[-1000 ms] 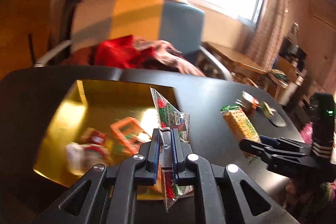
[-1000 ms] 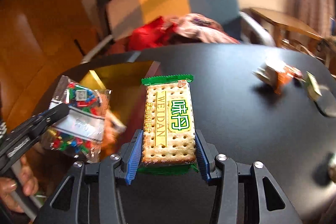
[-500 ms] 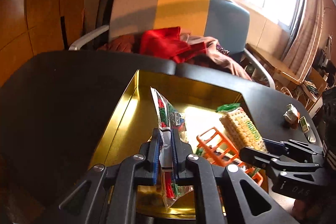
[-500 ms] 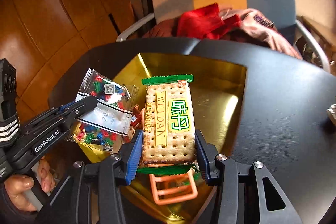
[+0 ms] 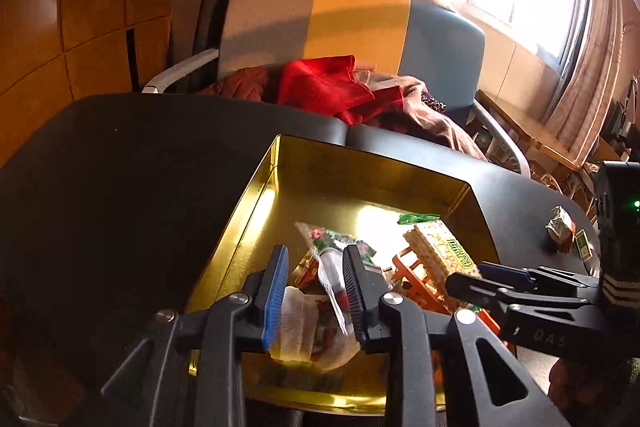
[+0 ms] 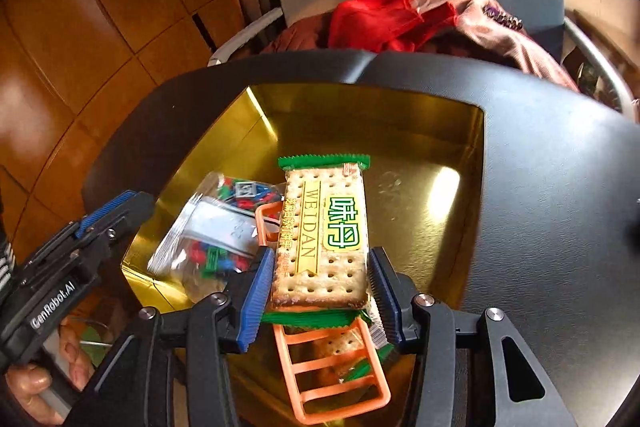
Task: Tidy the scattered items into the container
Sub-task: 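Move both open tools back toward the remaining items on the table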
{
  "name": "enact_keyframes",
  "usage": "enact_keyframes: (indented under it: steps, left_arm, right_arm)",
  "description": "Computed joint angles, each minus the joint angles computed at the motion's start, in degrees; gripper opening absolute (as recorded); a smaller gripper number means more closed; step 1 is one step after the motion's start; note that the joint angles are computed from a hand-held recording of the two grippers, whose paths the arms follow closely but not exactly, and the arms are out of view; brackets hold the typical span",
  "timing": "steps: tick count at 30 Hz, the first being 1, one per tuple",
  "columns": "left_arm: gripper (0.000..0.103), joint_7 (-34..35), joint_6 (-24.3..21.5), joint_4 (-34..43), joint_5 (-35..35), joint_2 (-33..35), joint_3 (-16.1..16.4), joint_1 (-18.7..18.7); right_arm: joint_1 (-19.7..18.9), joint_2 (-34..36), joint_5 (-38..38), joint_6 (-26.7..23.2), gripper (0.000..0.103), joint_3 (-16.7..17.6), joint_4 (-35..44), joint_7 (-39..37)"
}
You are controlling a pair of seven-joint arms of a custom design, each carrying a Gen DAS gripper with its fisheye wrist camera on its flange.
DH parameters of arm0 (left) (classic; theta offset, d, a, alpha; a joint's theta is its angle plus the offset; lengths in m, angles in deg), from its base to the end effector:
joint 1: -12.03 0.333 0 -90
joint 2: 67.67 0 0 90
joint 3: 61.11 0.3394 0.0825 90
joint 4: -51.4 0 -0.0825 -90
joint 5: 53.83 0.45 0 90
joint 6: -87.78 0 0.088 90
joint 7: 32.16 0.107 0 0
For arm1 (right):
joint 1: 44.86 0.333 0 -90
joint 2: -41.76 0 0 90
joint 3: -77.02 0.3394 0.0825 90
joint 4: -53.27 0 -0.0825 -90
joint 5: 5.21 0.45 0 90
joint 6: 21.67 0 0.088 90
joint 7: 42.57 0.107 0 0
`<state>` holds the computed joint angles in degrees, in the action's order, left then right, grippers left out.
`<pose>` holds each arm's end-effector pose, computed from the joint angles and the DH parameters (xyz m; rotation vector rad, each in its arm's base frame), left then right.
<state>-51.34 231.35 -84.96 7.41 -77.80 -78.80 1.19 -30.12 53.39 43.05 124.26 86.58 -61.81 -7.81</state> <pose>0.4775 -0.2680 0.3983 -2.1467 1.1393 -0.6902 0.6205 0.2657 0.3719 -2.2552 0.9916 0.0441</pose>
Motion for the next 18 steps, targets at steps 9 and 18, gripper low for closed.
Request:
enact_keyframes:
  steps: [9,18]
  left_arm:
    - [0.029,0.8,0.6,1.0,-0.3,-0.7,-1.3,-1.1]
    - [0.035,3.9,0.3,7.6,0.5,5.2,-1.5,-4.1]
  right_arm:
    - [-1.7,-3.5,7.6,-1.6,0.052,-1.4,-2.9,-3.6]
    - [-3.4,-6.8,13.1,-2.0,0.052,-4.7,-6.8,-6.6]
